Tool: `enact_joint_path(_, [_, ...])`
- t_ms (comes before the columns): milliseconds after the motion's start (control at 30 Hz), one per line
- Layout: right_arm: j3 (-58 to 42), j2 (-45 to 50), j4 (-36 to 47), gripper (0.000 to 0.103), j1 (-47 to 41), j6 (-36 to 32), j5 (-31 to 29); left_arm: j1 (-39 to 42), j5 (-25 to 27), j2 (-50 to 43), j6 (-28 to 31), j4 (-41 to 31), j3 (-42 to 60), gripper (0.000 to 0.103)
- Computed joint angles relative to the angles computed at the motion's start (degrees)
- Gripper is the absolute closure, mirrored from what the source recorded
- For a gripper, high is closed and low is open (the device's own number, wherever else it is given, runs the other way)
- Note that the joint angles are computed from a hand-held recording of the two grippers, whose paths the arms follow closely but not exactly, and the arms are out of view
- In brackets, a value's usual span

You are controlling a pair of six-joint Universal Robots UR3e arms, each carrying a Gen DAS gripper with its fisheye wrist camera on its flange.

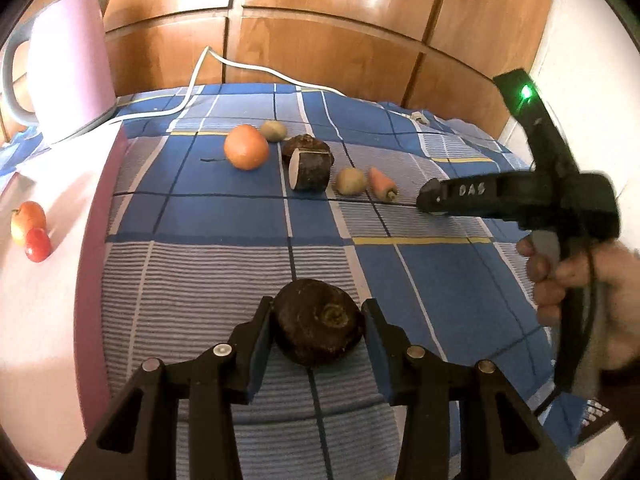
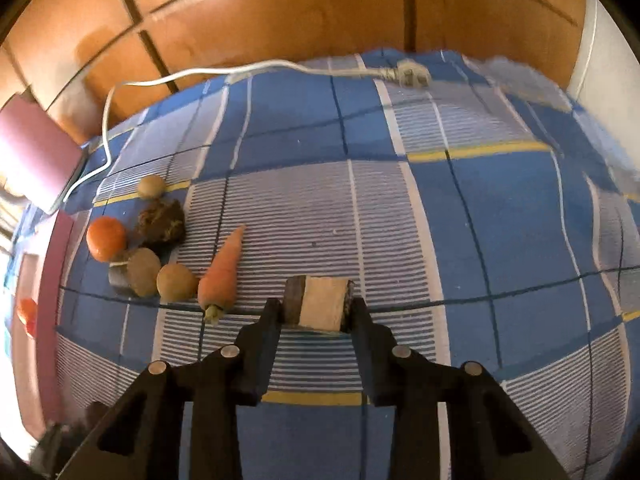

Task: Organize fruits
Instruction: 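Place the dark fruit in the tray with the left gripper while the right gripper grasps the wooden block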

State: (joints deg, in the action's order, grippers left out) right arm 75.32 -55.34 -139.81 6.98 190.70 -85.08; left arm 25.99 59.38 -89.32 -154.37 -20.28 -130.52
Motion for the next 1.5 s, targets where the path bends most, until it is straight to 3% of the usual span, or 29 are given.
enact_joint_path(133, [4.41, -0.92, -5.26, 0.07, -0.25, -2.48, 0.36, 3.96, -4.64, 6.36, 2.83, -6.71, -1.06, 0.059])
enact_joint_path(333, [7.35, -1.5, -8.67, 0.07, -2.78, -2.42, 5.42, 15.28, -13.44, 16.98, 8.14, -25.74, 1.88, 0.059])
enact_joint_path(400, [8.26, -2.06, -9.25, 0.07, -2.72, -2.7, 5.42, 19.78, -15.8, 17.67, 8.8, -32.44, 4.99, 0.059])
enact_joint_path(500, [8.99, -2.26, -10.23, 0.07, -2.47, -3.57, 4.94, 24.46, -16.17, 15.96, 7.07, -35.58, 9.14, 0.059])
enact_joint_path(700, [10.4, -2.45, -12.42, 0.07, -2.06, -4.74, 4.05, 26.65, -13.24, 5.62, -0.13, -28.47, 17.37, 0.059])
enact_joint_path(1000, [9.86, -2.04, -12.29, 0.07, -1.36, -6.51, 2.84, 19.23, -3.75, -14.3, -13.24, -17.09, 34.03, 0.059])
enact_joint_path(1067, [9.93, -2.11, -12.15, 0.07, -1.64, -6.72, 3.25, 17.51, -0.34, -17.44, -16.79, -14.25, 36.72, 0.046])
enact_joint_path(1100, [9.93, -2.13, -12.07, 0.07, -1.73, -6.8, 3.4, 17.34, 0.19, -18.02, -17.97, -13.56, 37.11, 0.035])
enact_joint_path(1233, [10.07, -2.12, -12.17, 0.07, -1.98, -7.04, 3.8, 18.27, 0.55, -15.96, -18.24, -12.08, 34.12, 0.035])
enact_joint_path(1500, [10.08, -2.13, -12.3, 0.07, -1.59, -6.81, 3.12, 20.35, 4.81, -3.19, -14.72, -6.39, 18.23, 0.035])
